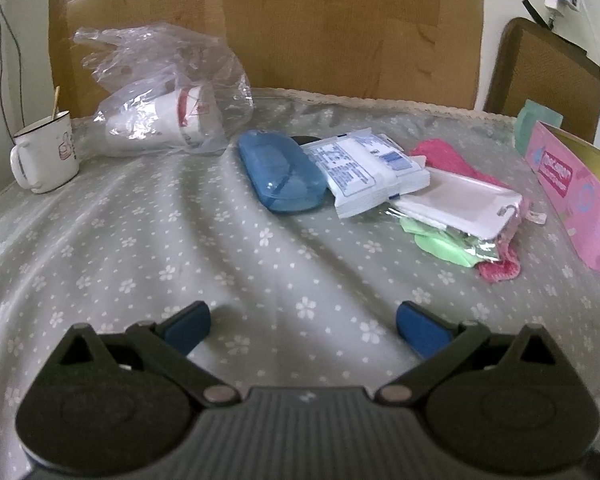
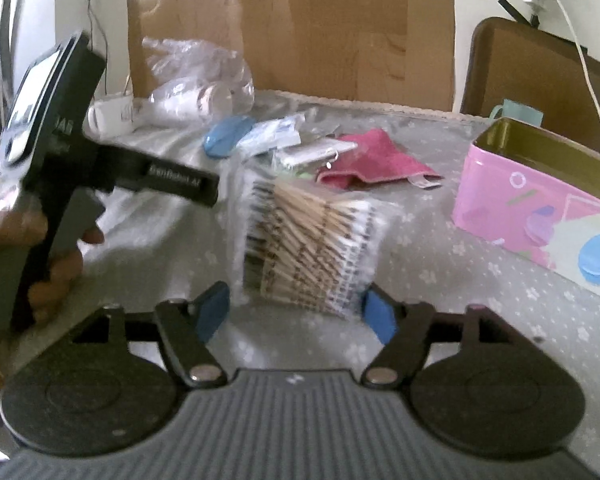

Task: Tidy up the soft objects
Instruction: 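Grasp the bag of cotton swabs with the right tool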

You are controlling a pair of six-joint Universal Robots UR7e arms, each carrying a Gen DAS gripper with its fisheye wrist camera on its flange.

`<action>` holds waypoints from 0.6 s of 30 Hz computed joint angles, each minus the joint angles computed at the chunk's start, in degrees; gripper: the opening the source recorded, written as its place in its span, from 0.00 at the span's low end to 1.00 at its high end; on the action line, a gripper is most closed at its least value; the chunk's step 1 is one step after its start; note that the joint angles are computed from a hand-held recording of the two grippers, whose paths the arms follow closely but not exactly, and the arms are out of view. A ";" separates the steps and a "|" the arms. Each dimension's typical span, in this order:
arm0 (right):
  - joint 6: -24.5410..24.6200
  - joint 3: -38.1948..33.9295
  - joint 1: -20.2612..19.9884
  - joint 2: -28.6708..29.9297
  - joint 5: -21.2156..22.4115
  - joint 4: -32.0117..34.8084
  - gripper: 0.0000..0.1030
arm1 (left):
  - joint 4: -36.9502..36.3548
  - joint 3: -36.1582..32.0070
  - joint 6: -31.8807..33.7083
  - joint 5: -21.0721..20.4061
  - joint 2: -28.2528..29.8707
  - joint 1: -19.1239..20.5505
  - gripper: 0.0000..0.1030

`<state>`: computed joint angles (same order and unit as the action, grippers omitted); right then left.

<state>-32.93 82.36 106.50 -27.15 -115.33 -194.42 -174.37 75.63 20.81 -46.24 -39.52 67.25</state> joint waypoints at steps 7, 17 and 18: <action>4.18 4.02 -0.84 -2.67 1.21 -1.75 0.85 | 1.39 1.36 -0.48 -3.97 -1.73 0.64 1.00; -0.15 3.86 -1.18 -3.05 0.91 -4.26 0.85 | 5.69 8.60 -5.83 -23.26 -9.07 1.51 0.89; -0.52 2.77 -1.21 -2.79 0.73 -3.24 0.85 | 8.31 7.96 -6.53 -24.58 -9.15 1.22 0.85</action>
<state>-33.45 85.13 105.29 -29.94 -114.60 -197.65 -166.06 83.60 14.29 -70.82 -48.67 68.47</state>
